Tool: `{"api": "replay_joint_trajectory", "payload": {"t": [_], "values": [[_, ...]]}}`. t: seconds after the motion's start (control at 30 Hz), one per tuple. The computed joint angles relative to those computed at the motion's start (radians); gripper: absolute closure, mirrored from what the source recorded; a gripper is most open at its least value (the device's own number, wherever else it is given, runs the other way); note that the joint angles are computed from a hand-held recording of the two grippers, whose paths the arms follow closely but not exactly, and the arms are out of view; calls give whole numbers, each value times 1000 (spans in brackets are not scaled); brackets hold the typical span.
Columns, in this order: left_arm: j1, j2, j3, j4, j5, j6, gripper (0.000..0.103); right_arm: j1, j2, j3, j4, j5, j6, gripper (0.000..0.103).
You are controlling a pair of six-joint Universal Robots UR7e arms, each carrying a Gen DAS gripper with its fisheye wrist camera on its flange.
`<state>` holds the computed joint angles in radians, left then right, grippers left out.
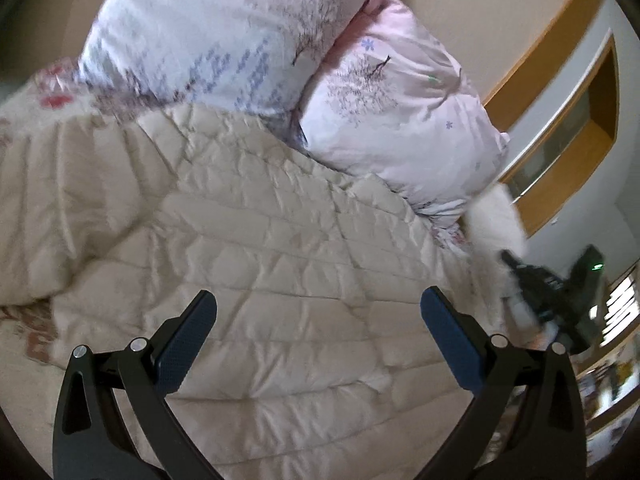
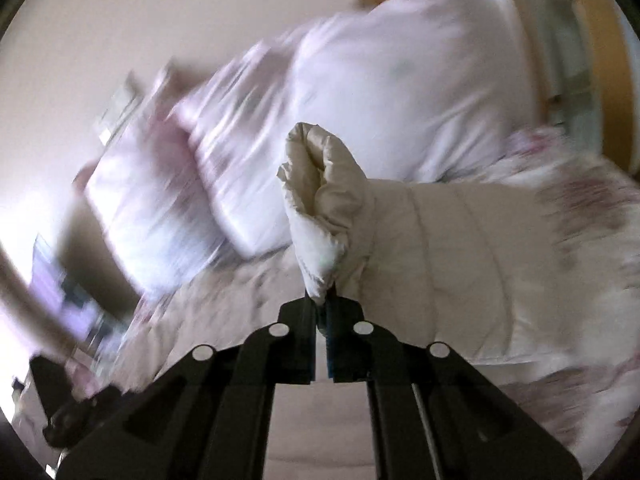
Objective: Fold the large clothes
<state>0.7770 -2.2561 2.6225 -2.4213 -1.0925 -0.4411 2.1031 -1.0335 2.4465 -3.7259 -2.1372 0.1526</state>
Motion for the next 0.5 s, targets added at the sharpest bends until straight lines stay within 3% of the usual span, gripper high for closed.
{"api": "replay_joint_trajectory", "payload": {"t": [0.13,0.17,0.23,0.27,0.3,0.5], "values": [[111,128,-28,-107,-148,-5,2,0,111,-69,130,83,21,98],[129,158,-33,-130,-176,-1,3,2,129,-80,171,101,21,93],[155,224,-41,-172,-214,-1,8,21,149,-89,229,108,37,75],[165,255,-45,-189,-231,-7,9,32,148,-78,234,110,48,51],[179,293,-50,-208,-256,-13,12,35,146,-68,217,105,53,36],[226,492,-85,-270,-329,-52,27,20,15,78,94,112,171,34]]}}
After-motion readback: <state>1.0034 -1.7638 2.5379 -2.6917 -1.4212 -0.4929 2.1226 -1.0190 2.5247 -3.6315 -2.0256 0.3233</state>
